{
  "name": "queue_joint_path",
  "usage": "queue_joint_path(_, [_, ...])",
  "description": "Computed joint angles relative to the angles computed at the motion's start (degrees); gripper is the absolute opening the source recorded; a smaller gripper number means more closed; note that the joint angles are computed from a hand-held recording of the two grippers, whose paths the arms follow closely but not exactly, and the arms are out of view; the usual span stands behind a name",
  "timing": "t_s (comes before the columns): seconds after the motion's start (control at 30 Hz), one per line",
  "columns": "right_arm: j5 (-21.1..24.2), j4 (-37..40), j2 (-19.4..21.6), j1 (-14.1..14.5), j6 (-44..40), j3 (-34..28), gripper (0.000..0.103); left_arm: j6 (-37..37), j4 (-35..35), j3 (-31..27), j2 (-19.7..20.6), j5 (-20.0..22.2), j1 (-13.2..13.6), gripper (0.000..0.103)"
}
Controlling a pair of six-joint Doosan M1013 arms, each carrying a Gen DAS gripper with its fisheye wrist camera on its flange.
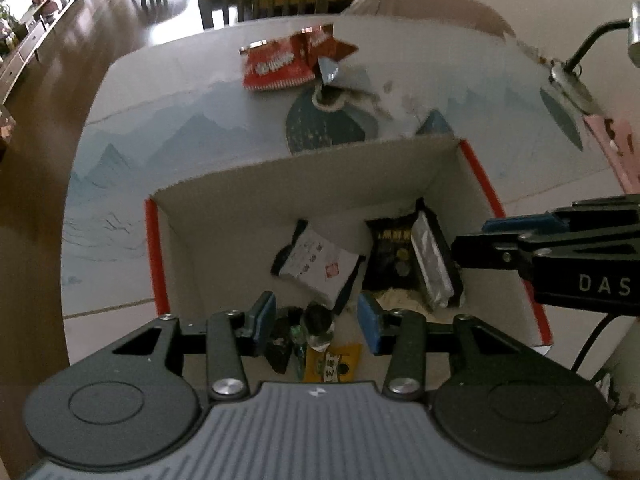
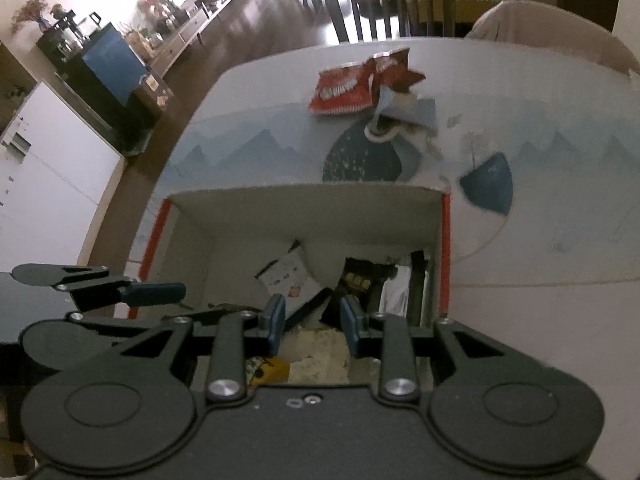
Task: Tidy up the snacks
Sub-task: 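Move both tools back toward the red chip bags and blue packet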
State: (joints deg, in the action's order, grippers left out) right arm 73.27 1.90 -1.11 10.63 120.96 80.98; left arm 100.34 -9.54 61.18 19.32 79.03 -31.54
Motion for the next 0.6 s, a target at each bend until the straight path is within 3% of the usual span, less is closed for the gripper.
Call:
queue_joint_path(0.3, [-1.15, -2.34, -1.21, 0.47, -0.65, -1.33, 0.031, 0.28, -0.56, -1.24, -1.05, -2.46, 0.31, 0.051])
queue_joint_path(0.47, [-1.4, -2.51, -1.26, 0.03, -2.73, -2.39, 0.035, -0.02, -1.68, -2.64, -1.09, -4.53, 0.57, 0.061])
queue_joint_path(0.57, [-2.38, -3.12, -1.39, -0.34, -3.99, -2.86, 0.059, -0.65, -1.81, -4.18, -0.54, -5.17, 0.63, 0.062])
queue_joint_path(0.6, [-3.15, -3.42, -1.54, -0.5, -4.44, -2.84, 0.075, -0.68, -1.61, -4.7, -0.36, -5.49, 0.58, 0.062])
